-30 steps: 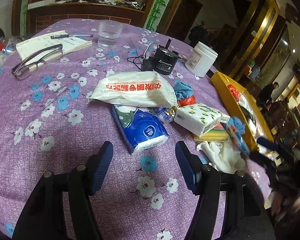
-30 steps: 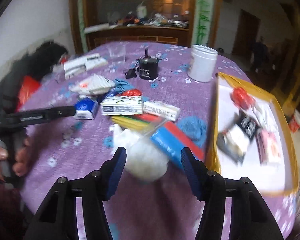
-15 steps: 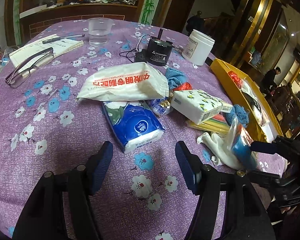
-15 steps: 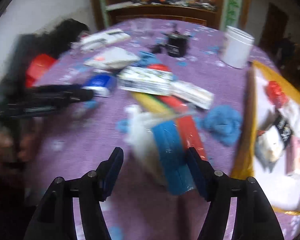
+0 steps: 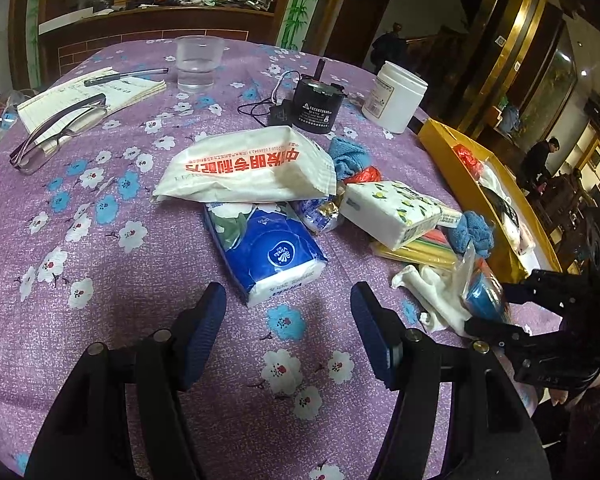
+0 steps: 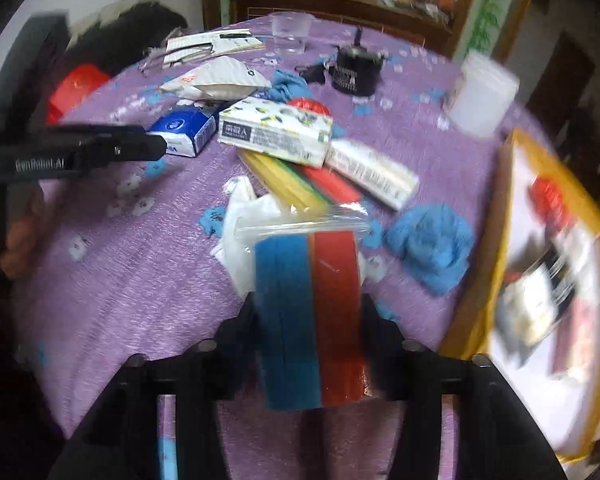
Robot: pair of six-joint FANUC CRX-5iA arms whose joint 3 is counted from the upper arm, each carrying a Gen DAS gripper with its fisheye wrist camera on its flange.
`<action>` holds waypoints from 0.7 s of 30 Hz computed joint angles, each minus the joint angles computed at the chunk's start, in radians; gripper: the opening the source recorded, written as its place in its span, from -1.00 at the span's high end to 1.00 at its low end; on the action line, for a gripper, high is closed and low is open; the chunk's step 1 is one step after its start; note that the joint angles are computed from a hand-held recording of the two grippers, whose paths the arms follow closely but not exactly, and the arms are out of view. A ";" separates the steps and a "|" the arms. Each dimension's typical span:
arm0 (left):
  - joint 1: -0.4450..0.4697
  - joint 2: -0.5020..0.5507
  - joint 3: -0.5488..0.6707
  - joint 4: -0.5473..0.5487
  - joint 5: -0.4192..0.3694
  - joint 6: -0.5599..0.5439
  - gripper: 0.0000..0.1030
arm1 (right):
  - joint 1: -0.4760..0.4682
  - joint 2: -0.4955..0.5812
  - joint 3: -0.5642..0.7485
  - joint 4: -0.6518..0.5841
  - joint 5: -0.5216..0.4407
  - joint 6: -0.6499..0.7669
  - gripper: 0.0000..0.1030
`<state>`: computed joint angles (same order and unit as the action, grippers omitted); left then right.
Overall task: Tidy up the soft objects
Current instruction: 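Grasp the sponge zip bag with the right tool while the left grasps the blue tissue pack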
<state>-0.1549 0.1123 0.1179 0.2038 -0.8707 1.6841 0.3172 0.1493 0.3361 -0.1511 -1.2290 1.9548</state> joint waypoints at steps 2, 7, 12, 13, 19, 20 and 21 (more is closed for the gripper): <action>0.006 -0.003 -0.008 0.016 0.005 -0.006 -0.24 | -0.019 -0.001 0.006 -0.035 -0.004 -0.013 0.13; 0.007 -0.009 -0.008 0.003 0.005 0.020 -0.24 | -0.069 -0.040 -0.015 -0.124 0.018 -0.069 0.19; 0.016 0.051 0.090 -0.015 -0.127 0.109 -0.24 | -0.121 -0.118 -0.080 -0.192 0.098 -0.110 0.19; 0.023 0.064 0.108 -0.003 -0.146 0.122 -0.24 | -0.133 -0.134 -0.093 -0.212 0.112 -0.105 0.19; 0.007 0.167 0.268 -0.101 -0.249 0.235 -0.24 | -0.207 -0.168 -0.099 -0.336 0.117 -0.058 0.19; 0.003 0.182 0.290 -0.116 -0.263 0.250 -0.24 | -0.212 -0.175 -0.103 -0.350 0.122 -0.053 0.19; 0.001 0.196 0.303 -0.115 -0.260 0.246 -0.24 | -0.218 -0.184 -0.111 -0.366 0.129 -0.046 0.19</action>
